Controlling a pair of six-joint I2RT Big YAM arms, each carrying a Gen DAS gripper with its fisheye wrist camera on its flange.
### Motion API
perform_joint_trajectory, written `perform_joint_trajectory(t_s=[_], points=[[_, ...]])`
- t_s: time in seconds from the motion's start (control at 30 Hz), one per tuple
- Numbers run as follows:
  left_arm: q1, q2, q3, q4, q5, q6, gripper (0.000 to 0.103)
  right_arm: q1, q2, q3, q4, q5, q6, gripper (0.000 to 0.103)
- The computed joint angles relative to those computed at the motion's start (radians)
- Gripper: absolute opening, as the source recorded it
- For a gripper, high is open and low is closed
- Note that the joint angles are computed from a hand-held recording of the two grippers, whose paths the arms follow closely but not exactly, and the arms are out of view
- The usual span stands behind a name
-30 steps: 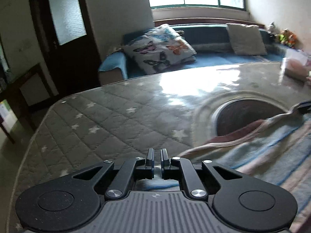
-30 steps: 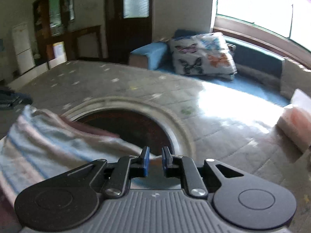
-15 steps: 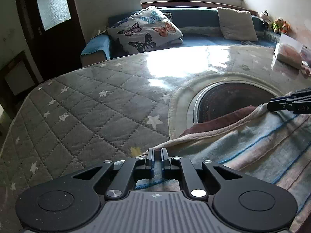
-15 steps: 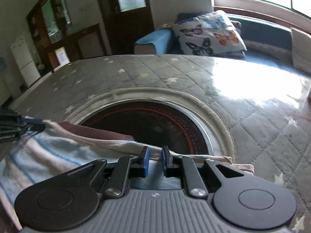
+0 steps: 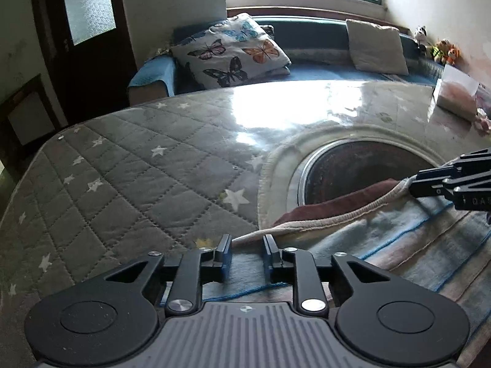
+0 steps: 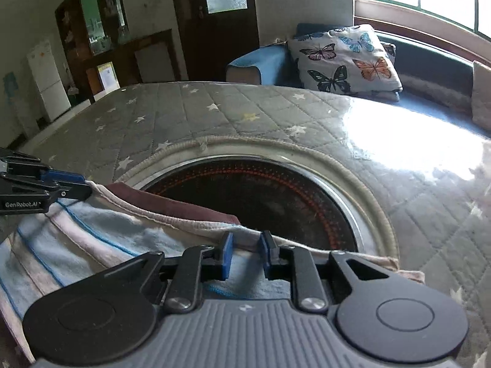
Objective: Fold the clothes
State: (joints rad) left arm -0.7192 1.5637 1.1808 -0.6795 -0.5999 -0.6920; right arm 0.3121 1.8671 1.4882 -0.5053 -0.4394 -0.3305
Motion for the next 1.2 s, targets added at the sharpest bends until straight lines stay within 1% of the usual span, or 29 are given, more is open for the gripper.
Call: perform_joint_trajectory(t_s=[0.03,0.1,0.13,0.23,0.3,0.4,0.5,0.6,0.77,0.8,0.9,0.93,0.97,1.03,1.1,1.17,1.2], points=[[-0.006,-0.007,-0.004,-0.001,-0.006,-0.001,0.026,0.002,-0.008,-0.007,0.005,-0.002,-0.002,0.029],[-0.019,-0.022,-0.015,-0.003,-0.02,-0.004,0.03,0.007,-0.026,-0.026,0.009,-0.015,-0.015,0.03],[-0.028,-0.03,-0.023,-0.006,-0.029,-0.01,0.031,0.012,-0.032,-0.034,0.007,-0.023,-0.02,0.033],[-0.058,-0.053,-0.044,-0.024,-0.055,-0.039,0.035,0.031,-0.047,-0.058,0.002,-0.029,-0.04,0.035],[-0.082,-0.068,-0.06,-0.05,-0.081,-0.067,0.04,0.046,-0.058,-0.081,0.017,-0.015,-0.053,0.036],[-0.119,-0.093,-0.084,-0.097,-0.121,-0.121,0.046,0.07,-0.08,-0.119,0.041,-0.002,-0.078,0.043],[-0.155,-0.141,-0.126,-0.128,-0.143,-0.192,0.049,0.095,-0.107,-0.161,0.064,0.001,-0.105,0.044],[-0.199,-0.192,-0.164,-0.17,-0.165,-0.273,0.05,0.115,-0.127,-0.186,0.066,-0.004,-0.119,0.048],[-0.284,-0.267,-0.225,-0.206,-0.187,-0.368,0.05,0.145,-0.151,-0.215,0.063,-0.024,-0.128,0.049],[-0.302,-0.279,-0.236,-0.211,-0.19,-0.384,0.049,0.151,-0.157,-0.221,0.062,-0.028,-0.13,0.05],[-0.348,-0.302,-0.262,-0.204,-0.19,-0.39,0.048,0.171,-0.172,-0.238,0.058,-0.04,-0.141,0.05],[-0.359,-0.307,-0.27,-0.193,-0.188,-0.385,0.046,0.176,-0.176,-0.241,0.054,-0.045,-0.145,0.05],[-0.368,-0.312,-0.281,-0.174,-0.183,-0.373,0.042,0.184,-0.181,-0.247,0.052,-0.048,-0.15,0.05],[-0.38,-0.316,-0.296,-0.144,-0.178,-0.353,0.04,0.197,-0.192,-0.258,0.052,-0.053,-0.159,0.05],[-0.386,-0.32,-0.31,-0.11,-0.173,-0.323,0.034,0.207,-0.202,-0.268,0.052,-0.055,-0.163,0.05],[-0.384,-0.317,-0.318,-0.081,-0.167,-0.302,0.031,0.214,-0.21,-0.274,0.05,-0.056,-0.163,0.05],[-0.383,-0.316,-0.322,-0.067,-0.164,-0.291,0.028,0.216,-0.212,-0.276,0.051,-0.056,-0.162,0.05]])
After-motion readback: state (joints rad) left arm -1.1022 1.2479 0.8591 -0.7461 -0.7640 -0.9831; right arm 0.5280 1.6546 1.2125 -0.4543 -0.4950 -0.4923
